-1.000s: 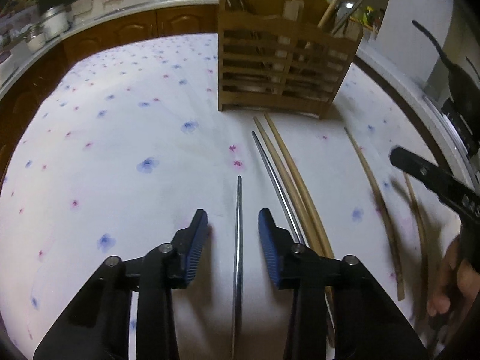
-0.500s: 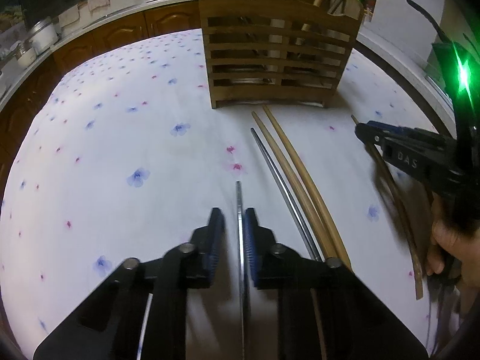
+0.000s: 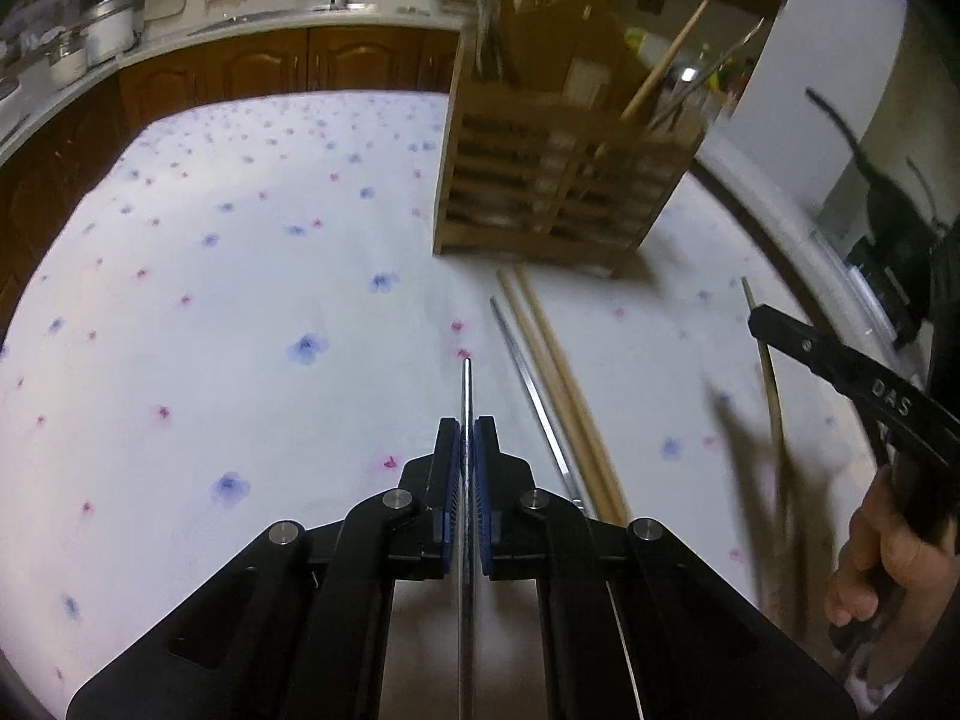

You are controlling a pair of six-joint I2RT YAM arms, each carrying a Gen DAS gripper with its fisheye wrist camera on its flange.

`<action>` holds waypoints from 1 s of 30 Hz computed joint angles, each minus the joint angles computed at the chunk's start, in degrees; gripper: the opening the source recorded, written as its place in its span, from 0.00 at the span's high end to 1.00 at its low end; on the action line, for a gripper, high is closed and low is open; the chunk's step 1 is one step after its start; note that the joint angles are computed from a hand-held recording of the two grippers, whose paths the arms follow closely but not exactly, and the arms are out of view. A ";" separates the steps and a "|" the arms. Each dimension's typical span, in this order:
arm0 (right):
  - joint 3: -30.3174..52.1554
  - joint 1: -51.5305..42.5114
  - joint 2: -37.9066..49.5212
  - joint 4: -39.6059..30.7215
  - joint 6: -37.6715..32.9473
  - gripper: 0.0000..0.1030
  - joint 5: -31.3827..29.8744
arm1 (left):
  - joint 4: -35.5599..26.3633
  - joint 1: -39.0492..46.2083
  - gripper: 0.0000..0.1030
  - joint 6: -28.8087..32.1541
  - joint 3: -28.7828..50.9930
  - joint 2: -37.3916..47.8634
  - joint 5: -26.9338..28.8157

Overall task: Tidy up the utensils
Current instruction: 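Lift both chopsticks and carry them above the wooden holder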

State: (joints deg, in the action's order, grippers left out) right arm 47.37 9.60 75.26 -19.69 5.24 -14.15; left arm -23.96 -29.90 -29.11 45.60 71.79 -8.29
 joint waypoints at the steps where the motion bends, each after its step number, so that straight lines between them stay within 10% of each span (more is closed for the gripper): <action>1: -0.60 -0.49 -2.67 -0.80 0.18 0.95 -1.13 | -0.67 -0.31 0.96 -0.30 -0.10 -1.74 -0.32; 30: 6.17 -5.05 -21.90 -9.38 1.50 0.95 -8.12 | -11.20 -8.43 0.96 -0.99 10.21 -17.92 -10.29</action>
